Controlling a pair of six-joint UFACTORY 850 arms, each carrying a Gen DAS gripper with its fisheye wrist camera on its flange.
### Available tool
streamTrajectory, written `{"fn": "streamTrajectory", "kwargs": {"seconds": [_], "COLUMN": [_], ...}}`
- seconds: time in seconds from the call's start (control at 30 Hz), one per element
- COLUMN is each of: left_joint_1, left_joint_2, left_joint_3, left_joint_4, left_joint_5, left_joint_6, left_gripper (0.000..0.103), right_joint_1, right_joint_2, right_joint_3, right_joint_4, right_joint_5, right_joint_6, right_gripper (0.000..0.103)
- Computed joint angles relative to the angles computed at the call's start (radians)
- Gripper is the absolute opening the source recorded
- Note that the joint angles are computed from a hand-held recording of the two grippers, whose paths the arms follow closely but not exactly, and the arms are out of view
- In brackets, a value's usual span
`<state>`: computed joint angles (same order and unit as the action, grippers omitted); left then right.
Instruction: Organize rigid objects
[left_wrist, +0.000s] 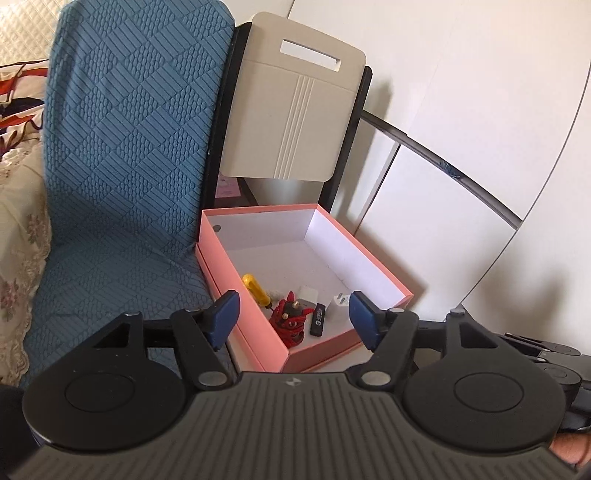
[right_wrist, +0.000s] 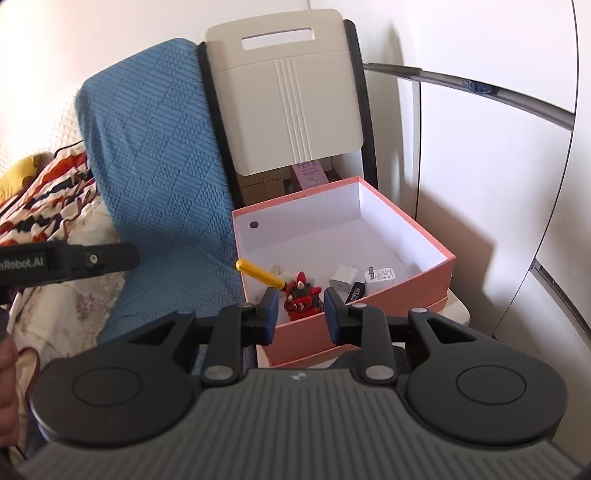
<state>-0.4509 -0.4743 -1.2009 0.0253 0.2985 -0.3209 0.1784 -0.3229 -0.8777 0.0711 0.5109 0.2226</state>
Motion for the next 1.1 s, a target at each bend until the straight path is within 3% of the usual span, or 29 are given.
{"fn": "streamTrajectory", "kwargs": {"seconds": [0.07,0.17,0.27,0.33,0.4,0.53,0.73,1.1], "left_joint_1": [-0.004,-0.013,-0.017,-0.017,-0.014,-0.011,-0.015,-0.012], "left_joint_2": [0.017,0.031,0.034,0.036,0.035,0.035,0.046,0.042], "left_joint_3": [0.021,0.035,0.038,0.044,0.045,0.045,0.055,0.050], "left_joint_4": [-0.040,-0.104,-0.157,-0.170,-0.146,-0.153,-0.189,-0.239], "left_joint_5": [0.014,0.024,0.027,0.034,0.033,0.022,0.031,-0.003], "left_joint_6": [0.040,0.127,0.168,0.170,0.150,0.152,0.190,0.226], "left_gripper": [0.087,0.089,0.098,0.100,0.101,0.102,0.102,0.102], "right_joint_1": [0.002,0.002,0.003,0.006,0.011,0.002,0.015,0.022], "right_joint_2": [0.014,0.029,0.037,0.041,0.042,0.046,0.049,0.054], "right_joint_3": [0.019,0.040,0.045,0.047,0.045,0.045,0.042,0.043], "right_joint_4": [-0.001,-0.008,-0.005,0.012,0.059,0.025,0.098,0.075], "right_joint_5": [0.008,0.020,0.009,0.008,0.007,-0.008,-0.016,-0.027], "right_joint_6": [-0.004,-0.002,-0.007,-0.038,-0.080,-0.028,-0.132,-0.096], "right_gripper": [0.035,0.035,0.038,0.056,0.087,0.088,0.088,0.088]}}
